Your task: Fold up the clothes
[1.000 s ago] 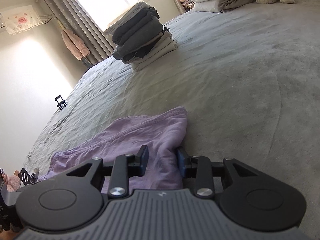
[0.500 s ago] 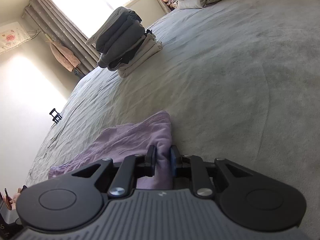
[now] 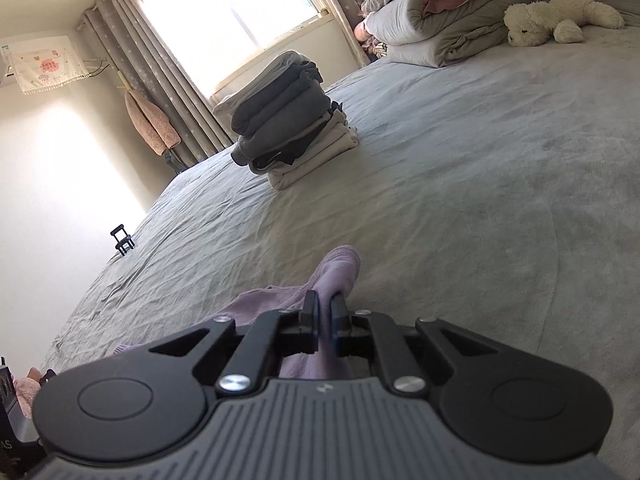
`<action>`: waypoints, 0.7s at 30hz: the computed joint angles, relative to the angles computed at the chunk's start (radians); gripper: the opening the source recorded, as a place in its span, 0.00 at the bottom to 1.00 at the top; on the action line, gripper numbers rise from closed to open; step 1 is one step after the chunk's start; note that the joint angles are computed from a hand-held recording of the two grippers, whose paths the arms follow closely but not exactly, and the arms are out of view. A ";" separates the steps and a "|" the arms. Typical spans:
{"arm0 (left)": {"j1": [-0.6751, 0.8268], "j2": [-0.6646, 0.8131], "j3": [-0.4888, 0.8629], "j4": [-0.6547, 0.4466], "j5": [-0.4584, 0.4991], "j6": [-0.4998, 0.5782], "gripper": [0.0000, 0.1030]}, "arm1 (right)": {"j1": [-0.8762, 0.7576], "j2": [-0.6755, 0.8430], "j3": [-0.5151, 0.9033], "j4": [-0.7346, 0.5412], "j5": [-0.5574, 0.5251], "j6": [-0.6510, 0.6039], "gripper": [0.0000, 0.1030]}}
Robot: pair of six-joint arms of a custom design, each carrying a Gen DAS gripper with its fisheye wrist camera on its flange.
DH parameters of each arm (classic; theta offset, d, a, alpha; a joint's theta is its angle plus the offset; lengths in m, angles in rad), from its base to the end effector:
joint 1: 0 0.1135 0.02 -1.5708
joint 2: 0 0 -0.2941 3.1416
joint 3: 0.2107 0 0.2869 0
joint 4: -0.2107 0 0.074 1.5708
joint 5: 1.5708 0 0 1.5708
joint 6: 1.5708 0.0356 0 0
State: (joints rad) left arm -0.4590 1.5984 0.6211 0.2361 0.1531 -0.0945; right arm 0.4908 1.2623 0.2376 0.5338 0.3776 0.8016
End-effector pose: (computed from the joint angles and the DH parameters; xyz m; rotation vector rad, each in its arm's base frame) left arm 0.2803 -0.1446 0.1348 0.5027 2.2909 -0.4550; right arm 0.2021 0.0931 0.1346 0.5459 1.9767 0.4245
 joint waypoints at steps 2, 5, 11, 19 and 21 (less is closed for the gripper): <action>0.064 -0.026 -0.011 -0.003 0.060 -0.018 0.81 | 0.037 0.000 0.038 -0.022 0.022 -0.008 0.08; 0.163 -0.048 -0.015 -0.011 0.133 -0.053 0.81 | 0.086 0.008 0.097 -0.048 0.051 -0.025 0.08; 0.374 -0.059 0.003 -0.024 0.314 -0.160 0.81 | 0.164 0.186 0.285 -0.093 0.061 0.042 0.08; 0.552 -0.027 0.040 0.005 0.394 -0.313 0.82 | 0.303 0.580 0.679 -0.175 0.142 0.149 0.08; 0.572 -0.007 0.052 0.003 0.402 -0.338 0.82 | 0.333 0.681 0.804 -0.228 0.179 0.132 0.08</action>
State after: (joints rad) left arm 0.1132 1.5914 0.6730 0.2393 0.5547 -0.4320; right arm 0.8235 1.9437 1.0411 0.3056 0.5564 0.9337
